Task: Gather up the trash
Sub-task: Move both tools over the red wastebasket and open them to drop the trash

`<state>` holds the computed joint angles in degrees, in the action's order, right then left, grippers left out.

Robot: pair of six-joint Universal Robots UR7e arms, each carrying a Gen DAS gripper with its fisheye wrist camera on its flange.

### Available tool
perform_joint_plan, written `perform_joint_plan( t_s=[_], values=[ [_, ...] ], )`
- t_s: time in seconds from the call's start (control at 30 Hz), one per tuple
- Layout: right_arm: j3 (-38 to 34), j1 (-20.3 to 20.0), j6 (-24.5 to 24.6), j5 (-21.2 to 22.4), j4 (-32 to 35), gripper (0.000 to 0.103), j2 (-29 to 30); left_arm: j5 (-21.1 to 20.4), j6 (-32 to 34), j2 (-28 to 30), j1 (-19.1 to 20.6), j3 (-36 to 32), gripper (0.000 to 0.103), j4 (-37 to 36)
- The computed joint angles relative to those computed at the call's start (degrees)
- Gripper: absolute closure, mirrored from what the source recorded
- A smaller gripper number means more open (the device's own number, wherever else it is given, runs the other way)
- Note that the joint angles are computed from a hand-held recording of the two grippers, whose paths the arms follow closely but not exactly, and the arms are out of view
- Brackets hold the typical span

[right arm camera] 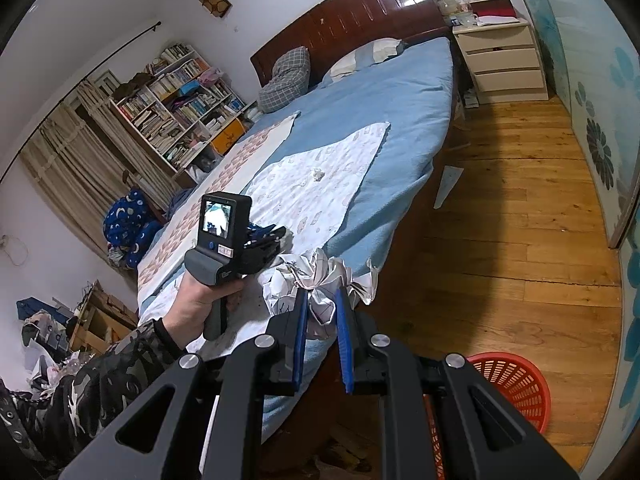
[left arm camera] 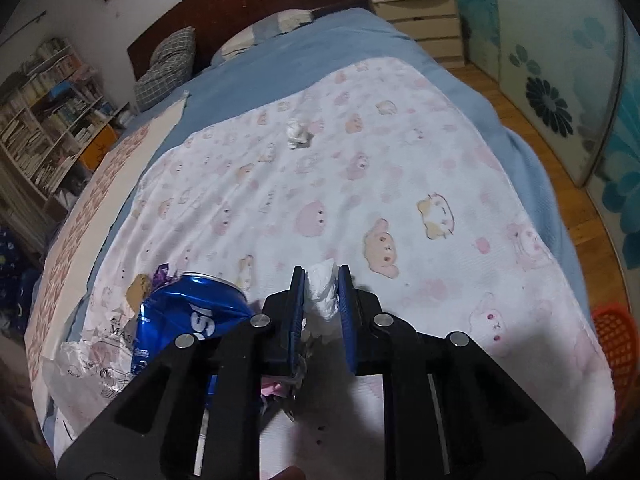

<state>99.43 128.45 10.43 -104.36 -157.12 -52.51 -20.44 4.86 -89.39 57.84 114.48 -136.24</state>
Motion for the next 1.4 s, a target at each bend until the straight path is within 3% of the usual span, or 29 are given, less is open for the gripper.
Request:
perform_joint_plan(
  t_s=[0.17,0.37,0.57,0.7,0.8,0.9,0.97,1.07,1.13,1.2,1.3,1.4],
  values=[
    [0.6,-0.4,0.1,-0.1,-0.9,0.088,-0.3,2.6,1.0,-0.1,-1.5,0.6,0.091,-1.3],
    [1.2,-0.4,0.0,-1.3,-1.9,0.088,-0.6,4.3,-0.1,-4.2,-8.6,2.1,0.091,0.1],
    [2.2,0.1,-0.2,-3.5,-2.7,0.088,-1.3,4.2,-12.8,-12.2,-20.1,3.4,0.091,16.3],
    [3.0,0.3,-0.1,-5.6,-2.7,0.088,-2.1,-1.2,-21.9,-14.7,-26.1,2.9,0.091,24.4],
    [3.9,-0.1,0.4,-7.9,-1.9,0.088,-3.0,-11.6,-24.2,-15.3,-29.4,4.3,0.091,23.3],
    [4.8,-0.8,2.6,-10.4,0.7,0.088,-3.9,-23.0,-23.7,-13.9,-27.1,6.3,0.091,19.7],
    [5.5,-2.0,5.3,-12.8,5.1,0.088,-4.3,-30.4,-23.5,-10.7,-22.6,8.0,0.092,17.2],
    [6.4,-5.5,11.6,-13.9,13.5,0.088,-4.0,-38.2,-23.5,-4.2,-15.5,9.8,0.092,15.0],
    [6.9,-7.9,14.4,-13.8,17.8,0.088,-2.9,-40.9,-22.8,0.4,-11.9,11.0,0.092,12.8],
    [6.7,-9.8,16.4,-15.6,22.5,0.088,-0.9,-40.8,-23.9,4.9,-10.0,12.3,0.092,11.5],
    [6.7,-11.6,18.0,-18.9,26.0,0.088,1.0,-40.6,-24.7,7.6,-9.3,13.7,0.092,10.5],
    [6.9,-12.6,19.0,-18.4,26.1,0.088,0.9,-40.8,-24.0,9.1,-9.2,13.6,0.092,10.3]
  ],
)
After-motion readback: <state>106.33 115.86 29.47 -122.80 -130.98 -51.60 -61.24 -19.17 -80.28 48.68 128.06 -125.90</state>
